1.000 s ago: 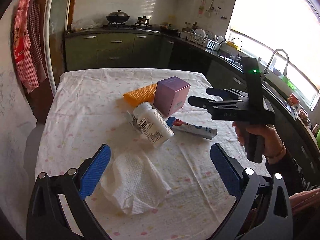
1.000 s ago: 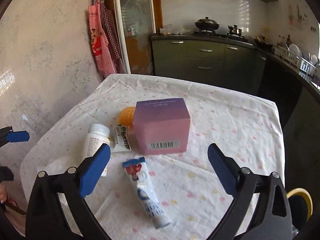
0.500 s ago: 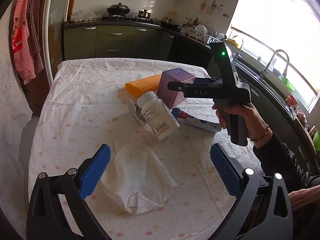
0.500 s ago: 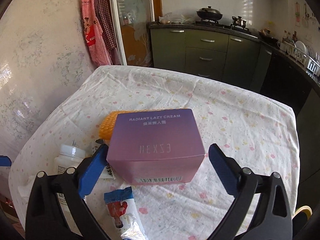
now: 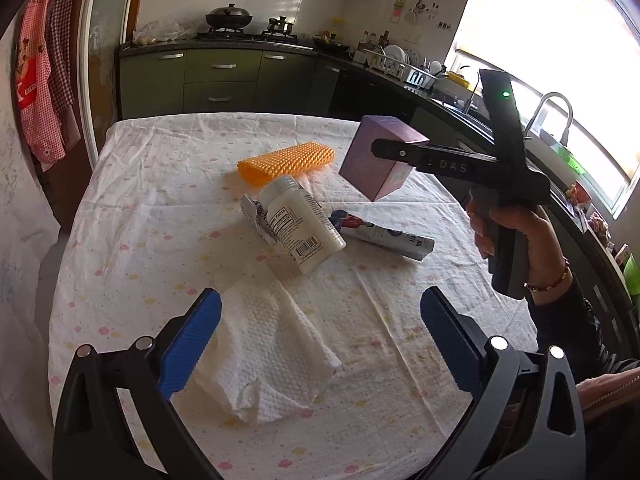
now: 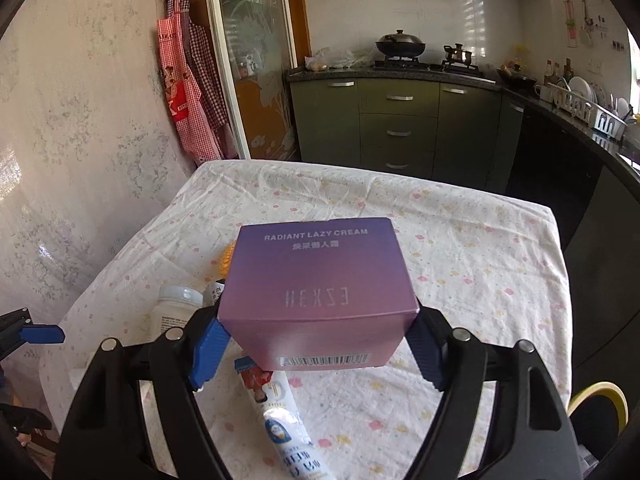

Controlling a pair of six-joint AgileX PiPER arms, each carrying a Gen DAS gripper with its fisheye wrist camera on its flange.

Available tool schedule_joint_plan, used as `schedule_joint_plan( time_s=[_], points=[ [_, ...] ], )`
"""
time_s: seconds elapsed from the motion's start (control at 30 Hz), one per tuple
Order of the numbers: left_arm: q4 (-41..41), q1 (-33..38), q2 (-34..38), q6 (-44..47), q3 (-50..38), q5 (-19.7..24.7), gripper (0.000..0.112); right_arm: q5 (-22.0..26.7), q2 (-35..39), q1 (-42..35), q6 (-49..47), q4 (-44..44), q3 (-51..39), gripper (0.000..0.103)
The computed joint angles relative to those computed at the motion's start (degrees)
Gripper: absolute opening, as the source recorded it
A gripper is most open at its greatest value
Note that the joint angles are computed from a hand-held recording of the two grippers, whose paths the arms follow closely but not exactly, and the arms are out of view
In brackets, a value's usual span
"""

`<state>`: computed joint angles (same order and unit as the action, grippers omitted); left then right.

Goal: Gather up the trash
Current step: 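Carry the purple box with the right gripper over the bin and release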

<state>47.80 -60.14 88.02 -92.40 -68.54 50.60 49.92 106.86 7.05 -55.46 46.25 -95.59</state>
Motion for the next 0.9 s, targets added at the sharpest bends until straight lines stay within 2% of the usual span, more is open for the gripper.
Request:
schedule_joint_plan(
  time_s=[0.17, 0.33, 0.47, 0.57, 0.7, 0.77, 0.8, 0.9],
  points=[
    [-0.64, -0.17, 1.38, 1.42, -1.39, -0.45, 0.098, -1.14, -6.8, -8.44, -2.68, 2.89, 7.91, 0.073],
    [-1.8, 0.46, 2.92, 2.89, -2.72, -1.54, 0.098, -4.03, -7.69, -18.92, -0.19, -0.28, 9.11, 0.073],
    [-2.81, 0.75, 4.48, 4.34, -4.34, -2.15, 0.098, -4.18, -2.38, -24.53, 6.84, -6.92, 2.96, 0.073],
    [-3.39, 0.57, 5.93, 5.75, -6.06, -1.84, 0.098, -6.21, 2.24, -25.63, 13.57, -14.03, -1.24, 0.074],
    [-4.48, 0.55, 7.23, 7.57, -7.82, -1.31, 0.098, -6.56, 10.87, -25.73, 22.93, -21.56, -9.63, 0.074],
    [-4.51, 0.54, 7.39, 7.72, -8.0, -1.24, 0.098, -6.0, 15.47, -25.69, 26.9, -24.29, -14.7, 0.076],
    [-4.62, 0.61, 7.4, 7.89, -8.04, -1.19, 0.098, -6.15, 16.86, -25.78, 28.28, -25.3, -16.1, 0.081],
    [-4.48, 0.77, 7.32, 7.61, -7.88, -1.03, 0.098, -7.6, 16.85, -26.58, 29.65, -23.95, -15.7, 0.083]
  ],
)
